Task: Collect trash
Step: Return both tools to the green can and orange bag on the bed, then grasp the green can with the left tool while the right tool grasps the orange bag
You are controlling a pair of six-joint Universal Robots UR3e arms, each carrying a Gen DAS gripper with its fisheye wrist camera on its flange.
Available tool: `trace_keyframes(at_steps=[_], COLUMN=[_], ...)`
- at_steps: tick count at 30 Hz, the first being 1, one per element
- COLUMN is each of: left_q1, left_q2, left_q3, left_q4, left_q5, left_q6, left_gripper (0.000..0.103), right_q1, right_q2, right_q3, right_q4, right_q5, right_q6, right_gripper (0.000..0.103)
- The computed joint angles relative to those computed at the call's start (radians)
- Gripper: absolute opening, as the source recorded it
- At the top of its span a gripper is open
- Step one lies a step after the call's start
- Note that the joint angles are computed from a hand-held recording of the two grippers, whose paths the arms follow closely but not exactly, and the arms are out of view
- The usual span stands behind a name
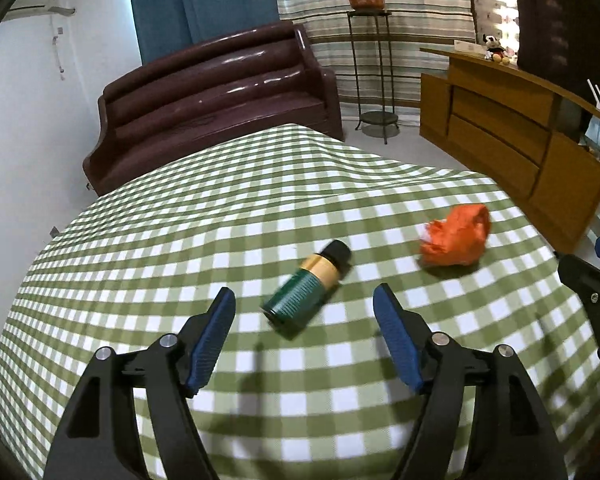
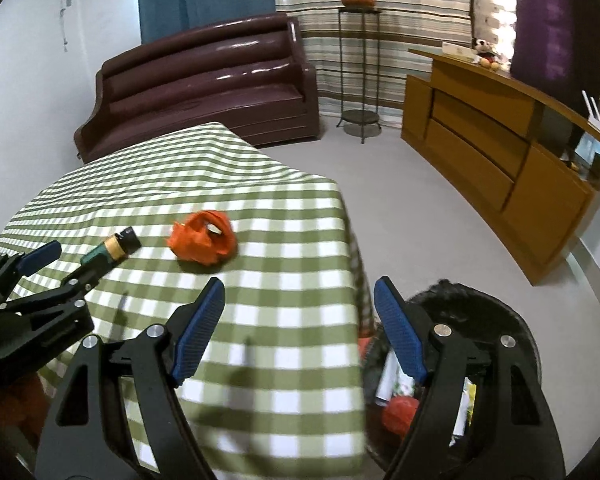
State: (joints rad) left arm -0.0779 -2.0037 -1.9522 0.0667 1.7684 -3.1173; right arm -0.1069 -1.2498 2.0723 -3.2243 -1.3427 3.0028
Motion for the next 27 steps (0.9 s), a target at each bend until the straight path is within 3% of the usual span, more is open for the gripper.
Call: trace_keyframes(at_steps=[13,16,21,24,27], left_q1=[0.095,0.113,0.129,0.132,0.121], left_q2=[-0.041,-0.034,-0.043,-0.044,-0.047], left_q3=[0.071,0.071,0.1,0.096,0.099], left_q4=[-0.098,-0.126,-0.181,-0.176,-0.171], left_q5=[-0.14,-0.189,-0.24,-0.249,-0.239], left_q6=[0.087,0.105,0.118,0.126,0.124], left_gripper=[0.068,0.059,0.037,0.027,0.025], right_q1=[0.123,0.131,0.146,0.158,0.168], right_q2=[0.126,0.147,0.169,0.182,0.189], right_q3=[-0.232,-0.258,-0.294,-0.313,-0.322], right_q4=[0.117,0.128,0.145,0.152,0.157], right_q5=[-0.059,-0.062,-0.071,-0.079,-0.084], right_q6=[0.031,0.031,0.035,0.038,0.04], right_gripper=[0.075,0.075,0.075,0.075,0.075])
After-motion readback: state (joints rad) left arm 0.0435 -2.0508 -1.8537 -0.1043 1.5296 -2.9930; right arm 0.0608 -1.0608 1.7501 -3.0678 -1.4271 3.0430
